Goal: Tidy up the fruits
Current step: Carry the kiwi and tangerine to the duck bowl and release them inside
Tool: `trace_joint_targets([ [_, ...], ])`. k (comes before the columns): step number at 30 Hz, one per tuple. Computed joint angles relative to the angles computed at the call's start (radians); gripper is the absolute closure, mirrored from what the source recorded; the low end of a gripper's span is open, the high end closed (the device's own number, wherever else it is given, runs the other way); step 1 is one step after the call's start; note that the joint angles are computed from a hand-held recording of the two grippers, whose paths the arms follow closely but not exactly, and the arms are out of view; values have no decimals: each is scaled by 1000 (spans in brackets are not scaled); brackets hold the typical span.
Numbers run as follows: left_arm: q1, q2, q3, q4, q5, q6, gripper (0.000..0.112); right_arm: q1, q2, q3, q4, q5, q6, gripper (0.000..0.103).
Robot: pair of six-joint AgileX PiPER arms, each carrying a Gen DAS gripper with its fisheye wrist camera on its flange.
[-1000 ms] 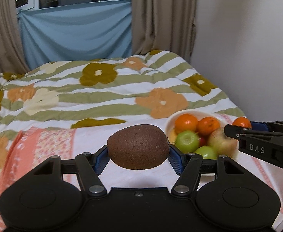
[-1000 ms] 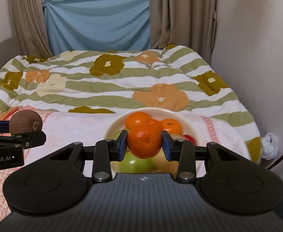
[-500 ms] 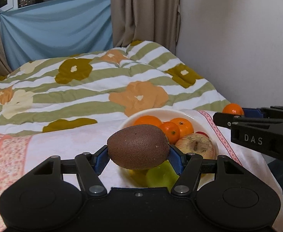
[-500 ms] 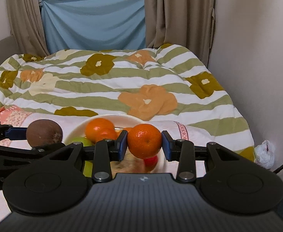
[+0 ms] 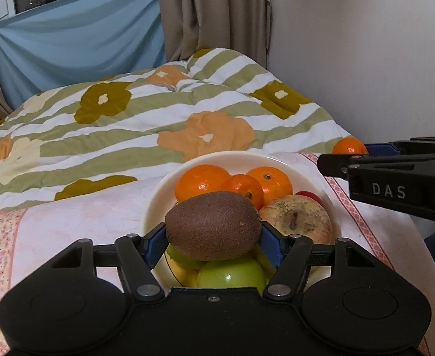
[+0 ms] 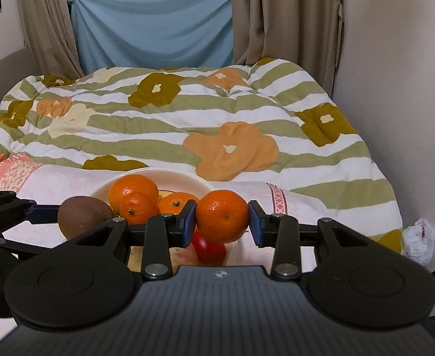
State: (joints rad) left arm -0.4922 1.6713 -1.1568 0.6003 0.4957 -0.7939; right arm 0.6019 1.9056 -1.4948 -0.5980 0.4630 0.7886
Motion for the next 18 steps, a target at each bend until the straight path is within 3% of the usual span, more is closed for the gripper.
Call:
trace_joint_targets([
  [5,3,-3,3,49,-1,-45,22,-8,7,-5,30,-12,-45,51],
  [13,-3,-30,9,50,13,-56,21,-28,14,-22,70,-25,-108,51],
  [18,-10,-58,32,89,26,-105,18,-51,53,-64,171,-39,-221,51],
])
